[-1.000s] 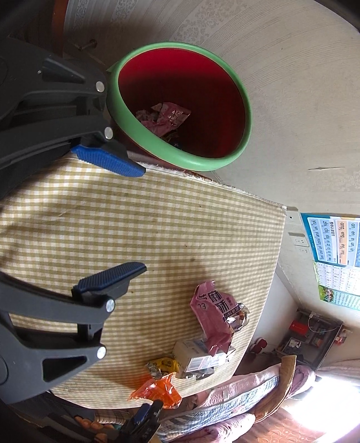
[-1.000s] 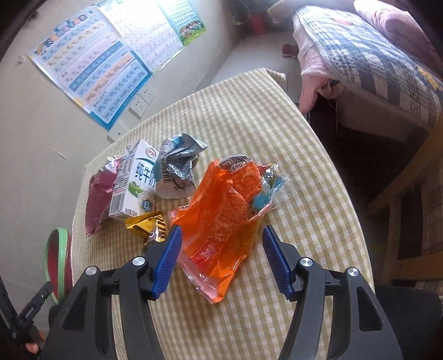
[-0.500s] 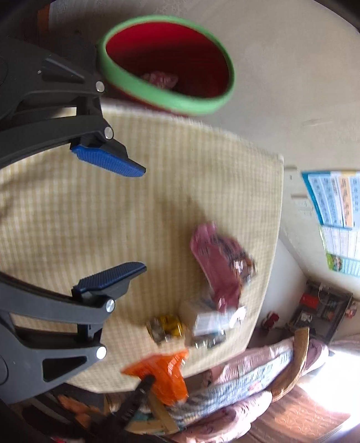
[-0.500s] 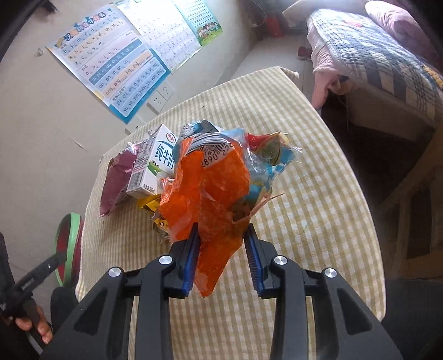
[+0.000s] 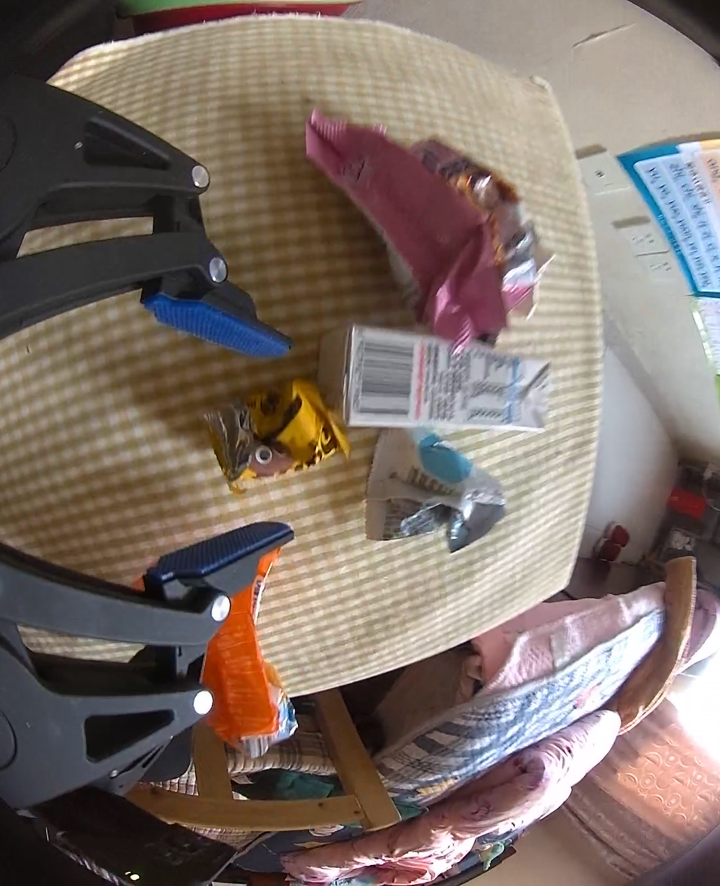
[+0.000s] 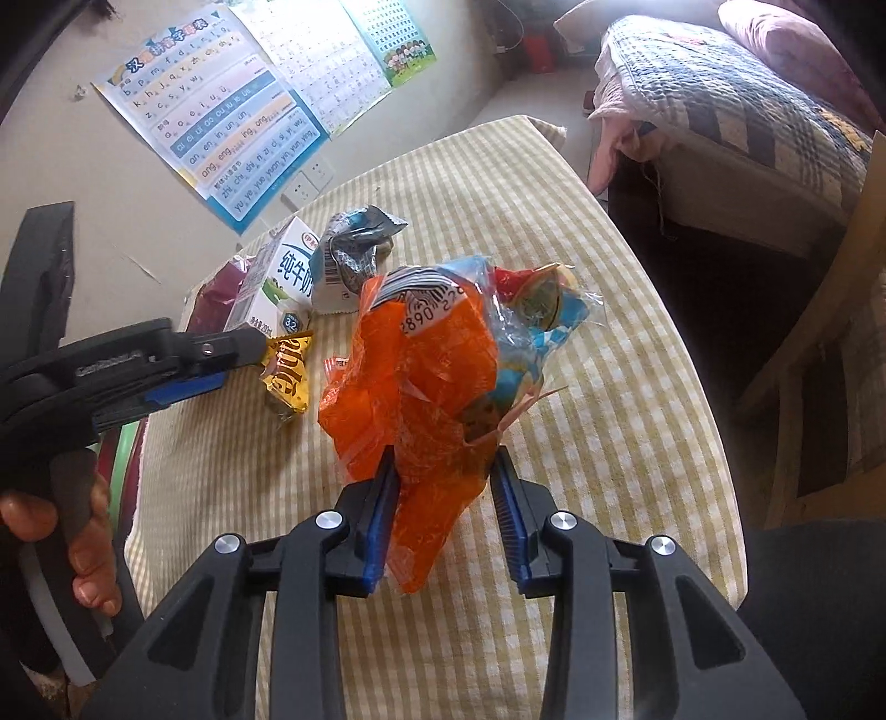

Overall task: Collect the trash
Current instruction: 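Grasp the orange plastic bag with the right tool while the left tool grasps a yellow wrapper, then lift the yellow wrapper with the left tool while the right tool holds the orange bag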

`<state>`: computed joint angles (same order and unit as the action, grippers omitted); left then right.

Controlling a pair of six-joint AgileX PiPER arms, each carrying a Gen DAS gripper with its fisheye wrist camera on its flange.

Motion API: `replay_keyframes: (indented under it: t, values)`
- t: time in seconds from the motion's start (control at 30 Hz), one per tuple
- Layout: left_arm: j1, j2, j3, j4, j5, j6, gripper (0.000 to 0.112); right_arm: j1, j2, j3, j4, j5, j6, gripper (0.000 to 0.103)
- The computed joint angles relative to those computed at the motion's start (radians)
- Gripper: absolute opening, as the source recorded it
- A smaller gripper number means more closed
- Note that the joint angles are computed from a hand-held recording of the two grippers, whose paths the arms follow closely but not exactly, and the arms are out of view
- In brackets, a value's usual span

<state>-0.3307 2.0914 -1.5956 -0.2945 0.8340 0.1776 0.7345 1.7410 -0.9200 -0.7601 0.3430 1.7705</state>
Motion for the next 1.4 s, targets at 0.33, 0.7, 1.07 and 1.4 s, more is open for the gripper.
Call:
replay_keyframes:
  t: [0.33,0.7,1.07,1.4]
  values:
    - [0.027,0.016,0.041,-0.038,0.025,0.002,0.026,-0.022,-0.013,0.029,0.001,-0.055,-0.001,0.034]
    - [0.07,-0.079,0.216,-0.012,-0.062,0.027,0.039,-0.017,0.009,-0.008,0.077,-0.031,-0.099,0.033]
    - [0.069,-0.057,0.209,-0.046,-0.061,0.043,0.033,-0.009,0.025,-0.03,0.105,-0.005,-0.132,0.033]
    - [0.106,-0.165,0.295,-0.079,-0.101,0.106,0.03,-0.013,0.025,-0.027,0.106,-0.01,-0.132,0.033]
